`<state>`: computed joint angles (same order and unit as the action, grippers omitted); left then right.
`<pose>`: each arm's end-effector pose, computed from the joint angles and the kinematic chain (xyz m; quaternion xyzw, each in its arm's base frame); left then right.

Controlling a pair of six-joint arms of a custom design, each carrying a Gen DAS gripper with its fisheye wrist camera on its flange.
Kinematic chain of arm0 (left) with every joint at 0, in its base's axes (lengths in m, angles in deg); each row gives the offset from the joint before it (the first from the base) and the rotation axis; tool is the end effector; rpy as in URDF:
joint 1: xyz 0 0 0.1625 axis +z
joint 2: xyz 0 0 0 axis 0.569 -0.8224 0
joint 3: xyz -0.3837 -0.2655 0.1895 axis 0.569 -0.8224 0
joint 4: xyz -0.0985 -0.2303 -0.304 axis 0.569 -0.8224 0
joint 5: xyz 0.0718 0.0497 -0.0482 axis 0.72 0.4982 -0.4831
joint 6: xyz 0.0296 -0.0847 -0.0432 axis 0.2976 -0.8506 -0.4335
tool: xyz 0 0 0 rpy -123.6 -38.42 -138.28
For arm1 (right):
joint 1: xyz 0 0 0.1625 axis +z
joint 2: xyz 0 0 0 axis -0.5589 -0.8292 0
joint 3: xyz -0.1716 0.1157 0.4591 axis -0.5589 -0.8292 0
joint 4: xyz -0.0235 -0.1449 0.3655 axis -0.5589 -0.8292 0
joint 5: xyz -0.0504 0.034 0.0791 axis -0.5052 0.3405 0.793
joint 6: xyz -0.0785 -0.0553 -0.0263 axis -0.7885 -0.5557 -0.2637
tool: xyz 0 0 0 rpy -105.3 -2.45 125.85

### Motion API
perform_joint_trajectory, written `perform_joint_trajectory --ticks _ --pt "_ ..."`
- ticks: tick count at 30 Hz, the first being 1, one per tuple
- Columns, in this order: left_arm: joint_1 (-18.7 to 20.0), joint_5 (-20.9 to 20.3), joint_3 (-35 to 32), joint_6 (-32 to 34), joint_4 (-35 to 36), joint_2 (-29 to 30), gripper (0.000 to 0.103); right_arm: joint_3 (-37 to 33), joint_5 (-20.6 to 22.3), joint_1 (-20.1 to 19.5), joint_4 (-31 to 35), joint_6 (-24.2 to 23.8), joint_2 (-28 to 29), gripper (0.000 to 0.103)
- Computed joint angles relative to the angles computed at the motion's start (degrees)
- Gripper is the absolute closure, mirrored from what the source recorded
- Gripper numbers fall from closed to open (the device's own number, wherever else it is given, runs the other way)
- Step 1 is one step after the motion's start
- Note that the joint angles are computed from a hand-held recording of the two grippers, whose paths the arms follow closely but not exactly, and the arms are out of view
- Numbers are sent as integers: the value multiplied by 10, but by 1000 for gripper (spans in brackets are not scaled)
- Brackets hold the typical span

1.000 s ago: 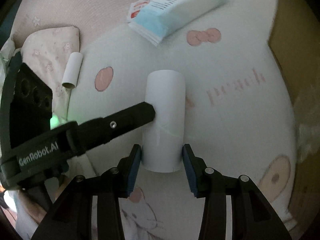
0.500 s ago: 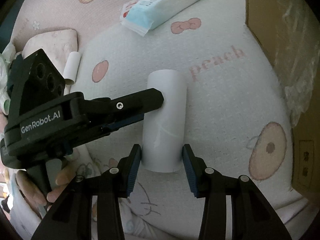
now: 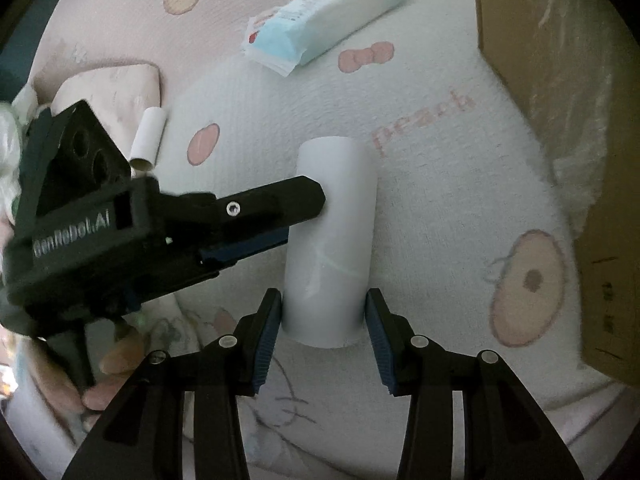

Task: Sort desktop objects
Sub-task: 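Carry the white roll upright with the right tool over the cardboard box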

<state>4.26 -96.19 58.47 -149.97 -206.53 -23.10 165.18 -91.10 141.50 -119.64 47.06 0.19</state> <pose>-0.2620 -0.4343 0.0977 0.2030 -0.9432 0.2578 0.0523 0.2257 -0.4214 0.2062 0.0517 -0.9699 0.1101 0.2108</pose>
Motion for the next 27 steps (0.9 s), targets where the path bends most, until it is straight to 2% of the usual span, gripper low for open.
perform_joint_trajectory --ticks 5,13,17,21,27 --pt "-34 43 -22 21 42 -14 65 4 -19 24 -17 -12 -16 63" --pt "-73 90 -89 73 180 -43 66 -8 -44 50 -30 -30 -45 63" --pt "-87 104 -119 95 226 -54 66 -12 -52 63 -37 -36 -64 63" --pt "-102 120 -148 116 263 -61 66 -21 -79 89 -48 -49 -74 63" --pt "-112 134 -197 172 293 -59 67 -27 -107 110 -100 -69 -84 63"
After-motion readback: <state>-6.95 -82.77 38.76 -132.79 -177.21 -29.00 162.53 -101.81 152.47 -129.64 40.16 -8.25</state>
